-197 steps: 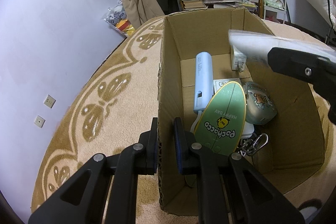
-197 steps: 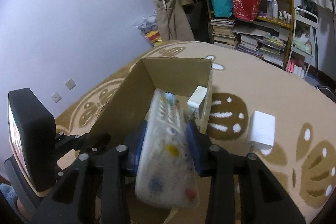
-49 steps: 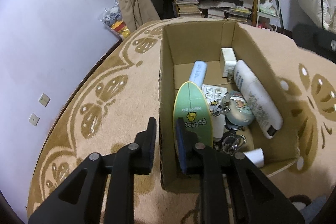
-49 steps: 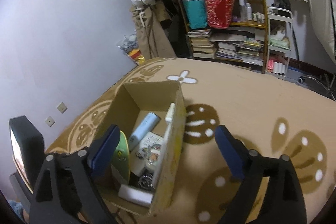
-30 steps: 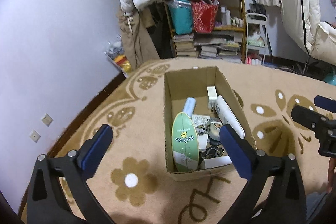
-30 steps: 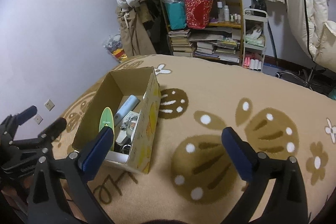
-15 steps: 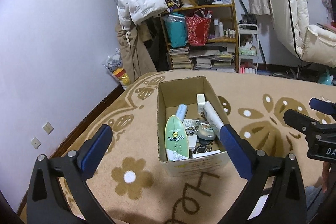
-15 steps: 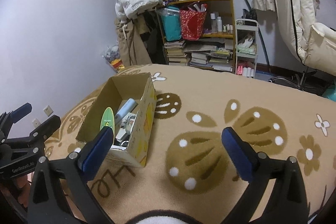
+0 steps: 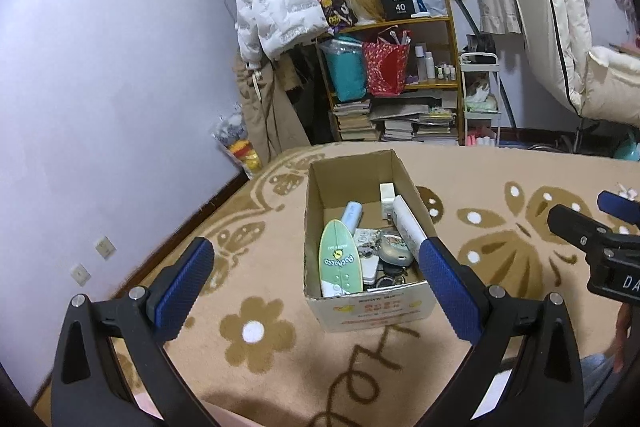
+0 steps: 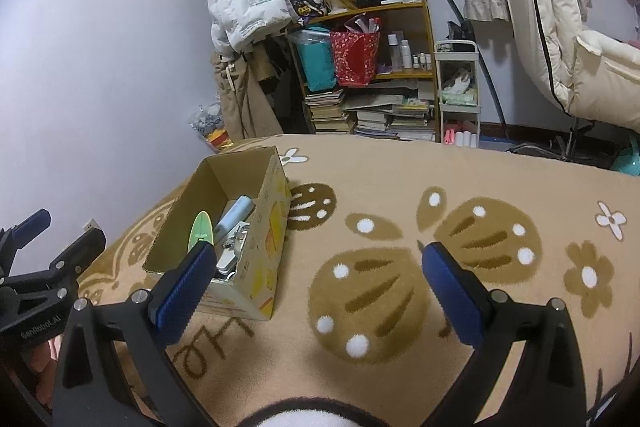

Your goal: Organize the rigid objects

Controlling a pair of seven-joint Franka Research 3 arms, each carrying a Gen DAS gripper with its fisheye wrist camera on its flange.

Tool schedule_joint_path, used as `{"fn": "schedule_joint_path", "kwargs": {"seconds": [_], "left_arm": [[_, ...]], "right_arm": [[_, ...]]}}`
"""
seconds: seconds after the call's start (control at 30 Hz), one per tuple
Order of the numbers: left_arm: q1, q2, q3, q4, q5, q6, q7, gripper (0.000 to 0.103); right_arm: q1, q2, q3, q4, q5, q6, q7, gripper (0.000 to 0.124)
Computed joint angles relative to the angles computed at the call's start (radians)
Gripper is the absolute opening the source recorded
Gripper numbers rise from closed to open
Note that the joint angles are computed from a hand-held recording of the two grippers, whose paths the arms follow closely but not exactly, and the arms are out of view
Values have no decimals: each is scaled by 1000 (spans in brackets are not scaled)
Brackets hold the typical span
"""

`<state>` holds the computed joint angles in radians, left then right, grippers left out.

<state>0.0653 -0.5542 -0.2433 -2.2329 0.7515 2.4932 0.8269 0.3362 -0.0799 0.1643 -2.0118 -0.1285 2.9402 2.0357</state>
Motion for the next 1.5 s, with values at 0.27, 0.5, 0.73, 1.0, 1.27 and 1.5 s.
{"fn": "schedule_joint_path", "kwargs": {"seconds": [0.27, 0.5, 0.73, 1.0, 1.27, 1.5], "left_arm": [[0, -1, -20, -5, 43, -1, -9, 102], [-8, 0, -5, -4, 24, -5, -9, 102], [-10, 4, 8, -4, -1, -3, -1, 102], [-8, 1, 12, -11, -21, 5, 2, 102], [-13, 0, 24, -12, -48, 9, 3, 102], [-3, -3, 10, -12, -37, 7, -2, 102]], "right_arm": [[-1, -3, 4, -7, -23, -4, 19, 103], [2, 0, 2, -9, -17, 0, 5, 103], [1, 1, 4, -7, -29, -4, 18, 103], [4, 1, 1, -7, -15, -3, 3, 103], [6, 2, 0, -8, -10, -3, -2, 103], [5, 2, 1, -8, -10, -3, -2, 103]]}}
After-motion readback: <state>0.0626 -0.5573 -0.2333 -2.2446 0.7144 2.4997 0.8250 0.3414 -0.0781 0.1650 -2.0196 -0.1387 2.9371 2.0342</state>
